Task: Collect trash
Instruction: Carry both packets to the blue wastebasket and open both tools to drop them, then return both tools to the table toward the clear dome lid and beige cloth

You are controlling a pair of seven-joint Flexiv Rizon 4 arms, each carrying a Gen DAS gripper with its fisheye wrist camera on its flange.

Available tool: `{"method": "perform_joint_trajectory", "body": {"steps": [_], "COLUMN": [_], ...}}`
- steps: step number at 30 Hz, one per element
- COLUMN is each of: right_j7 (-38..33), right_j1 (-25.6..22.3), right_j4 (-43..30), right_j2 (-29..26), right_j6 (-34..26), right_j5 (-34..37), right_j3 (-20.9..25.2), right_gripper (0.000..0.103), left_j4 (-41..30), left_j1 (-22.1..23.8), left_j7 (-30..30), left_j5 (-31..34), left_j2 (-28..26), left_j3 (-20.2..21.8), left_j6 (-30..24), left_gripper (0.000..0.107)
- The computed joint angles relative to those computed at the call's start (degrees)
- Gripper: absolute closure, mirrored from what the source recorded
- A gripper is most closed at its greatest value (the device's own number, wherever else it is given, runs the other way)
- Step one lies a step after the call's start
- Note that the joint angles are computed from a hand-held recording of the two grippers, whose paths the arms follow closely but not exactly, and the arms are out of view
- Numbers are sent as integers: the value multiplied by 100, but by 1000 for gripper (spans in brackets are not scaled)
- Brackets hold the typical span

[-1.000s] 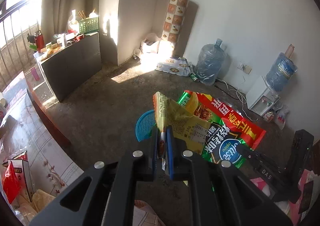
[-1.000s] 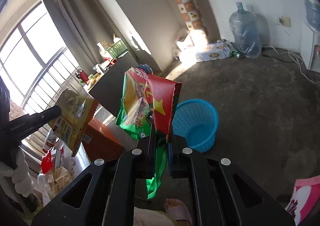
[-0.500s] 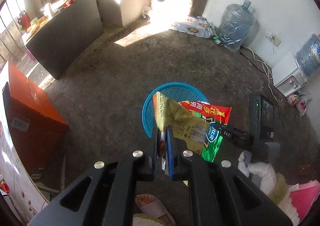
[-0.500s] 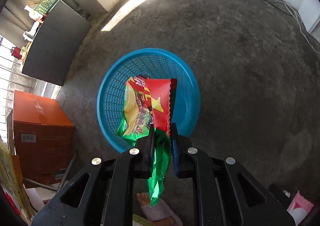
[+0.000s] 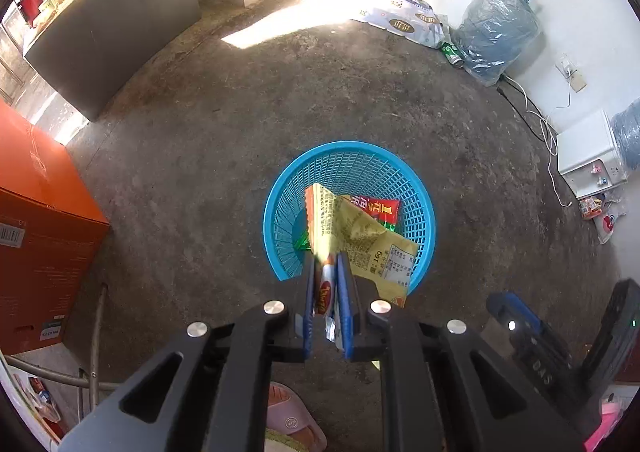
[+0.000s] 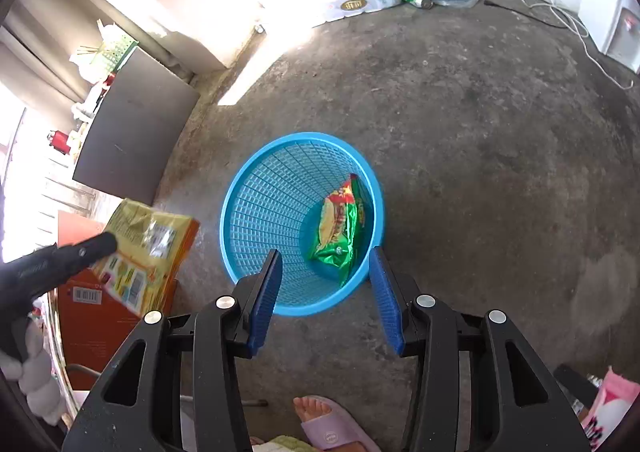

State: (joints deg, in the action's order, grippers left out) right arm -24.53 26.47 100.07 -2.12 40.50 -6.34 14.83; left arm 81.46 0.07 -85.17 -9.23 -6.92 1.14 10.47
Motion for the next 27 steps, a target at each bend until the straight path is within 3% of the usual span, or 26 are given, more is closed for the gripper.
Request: {"method": "perform_joint_trajectory", "body": {"steps": [4, 11, 18, 22, 27], "right_j7": [181, 328, 436, 469, 605], "right_j1": [10, 83, 145, 209, 313], "right_j4": [427, 689, 688, 645, 531], "right_j2": [636, 1195, 1310, 1340, 1405], "right_j6": [-155, -611, -407, -261, -259], "right_j5": [239, 464, 304, 150, -547], "right_j3": [173, 323, 413, 480, 690], "right_gripper": [59, 59, 59, 59, 55], "left_j4": [-138, -86, -137, -111, 113], "left_j1": [-27, 59, 310, 504, 737], "left_j7": [-234, -363, -47, 302, 791], "left_j5": [-195, -662, -1129, -1514, -1931], "left_j2": [-300, 19, 747, 1295, 2171], "left_j3": [-73, -17, 210, 479, 1040], "left_j6": [32, 5, -230, -471, -733], "left_gripper": [59, 56, 56, 54, 50]}}
